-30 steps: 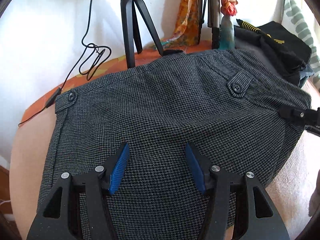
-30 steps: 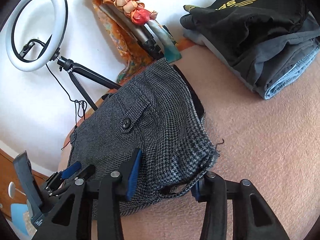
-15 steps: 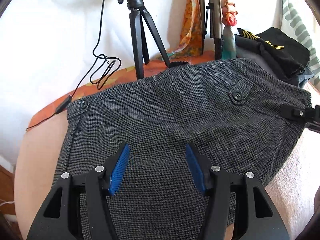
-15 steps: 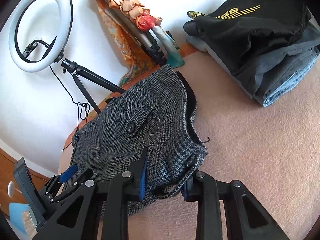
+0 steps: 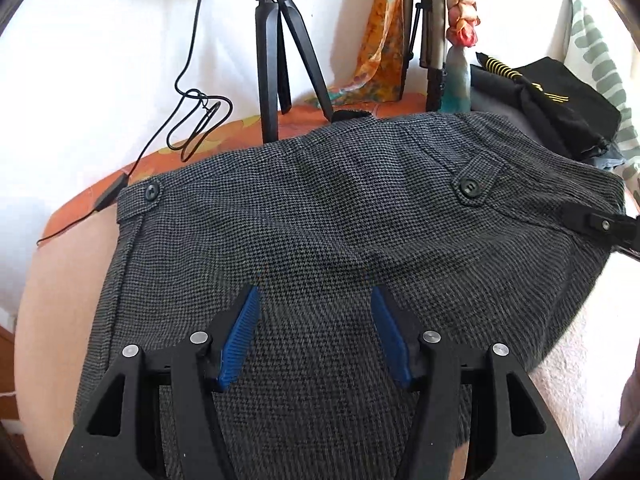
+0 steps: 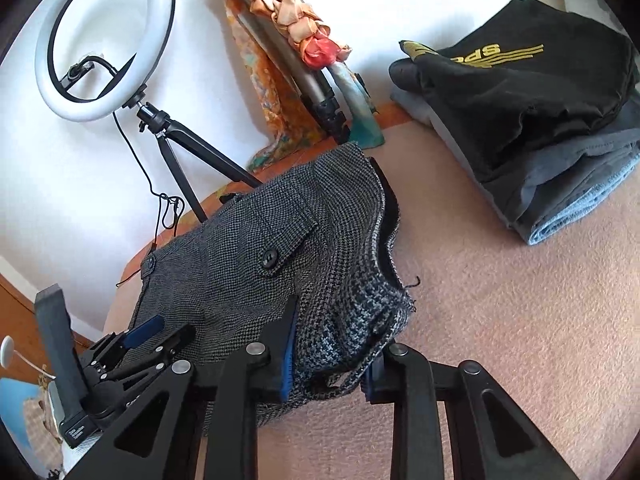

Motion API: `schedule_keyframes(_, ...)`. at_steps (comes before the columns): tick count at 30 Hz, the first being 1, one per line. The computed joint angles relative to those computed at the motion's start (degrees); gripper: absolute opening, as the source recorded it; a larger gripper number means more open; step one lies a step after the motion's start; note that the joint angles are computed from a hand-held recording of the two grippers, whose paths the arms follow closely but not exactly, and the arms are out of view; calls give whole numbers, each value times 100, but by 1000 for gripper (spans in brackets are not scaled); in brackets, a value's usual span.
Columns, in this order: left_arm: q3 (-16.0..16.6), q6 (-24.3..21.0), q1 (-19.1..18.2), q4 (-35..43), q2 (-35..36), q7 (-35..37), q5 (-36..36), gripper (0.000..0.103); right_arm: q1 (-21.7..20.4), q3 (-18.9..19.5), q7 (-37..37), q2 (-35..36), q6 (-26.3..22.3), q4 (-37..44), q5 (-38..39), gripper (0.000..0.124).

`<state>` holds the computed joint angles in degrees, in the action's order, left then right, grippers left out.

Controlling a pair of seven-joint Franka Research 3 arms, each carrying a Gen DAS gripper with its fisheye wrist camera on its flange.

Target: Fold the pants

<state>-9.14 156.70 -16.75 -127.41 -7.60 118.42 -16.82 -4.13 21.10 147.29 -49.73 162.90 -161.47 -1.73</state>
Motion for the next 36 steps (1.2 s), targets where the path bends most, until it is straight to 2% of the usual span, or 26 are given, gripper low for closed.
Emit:
schedule_keyframes(4, 443, -621, -170, -393, -713, 854, -966, 57, -138, 187, -148, -50, -302, 270, -299, 24)
schedule_keyframes(7, 729, -1022, -123, -630, -1085, 1178, -1200, 58, -260, 388, -248, -20, -575, 527, -628, 24)
schedule_keyframes(9, 914, -1347, -29, -613, -1093, 1268, -1376, 60, -271, 440, -354, 116, -740, 730, -833, 24)
schedule_keyframes(11, 896, -1636, 186, -621, -1031, 1102, -1265, 60, -262, 456, -397, 204, -924, 889, -999, 24)
schedule_keyframes(13, 809, -1562, 348, -736, -993, 1031, -1079, 60, -197, 381, -398, 295, -1028, 1030, -1069, 24)
schedule_keyframes(17, 927, -1660, 360, -715, -1106, 1364, -1448, 60, -153, 375, -436, 486, -1231, 1441, -1309, 23)
schedule_keyframes(26, 1485, -1258, 574, -467, -1467, 1516, -2696, 60, -104, 947, -647, 1565, -1922, 2867, -2597, 23)
schedule_keyframes(32, 1806, -1341, 928, -152, -1344, 1408, -3328, 60, 70, 1215, -599, 2509, -2320, 3716, -3419, 23)
schedule_keyframes(36, 1781, -1215, 1134, -112, -1313, 1424, -3555, 60, 219, 1369, -534, 3282, -2557, 4338, -3910, 23)
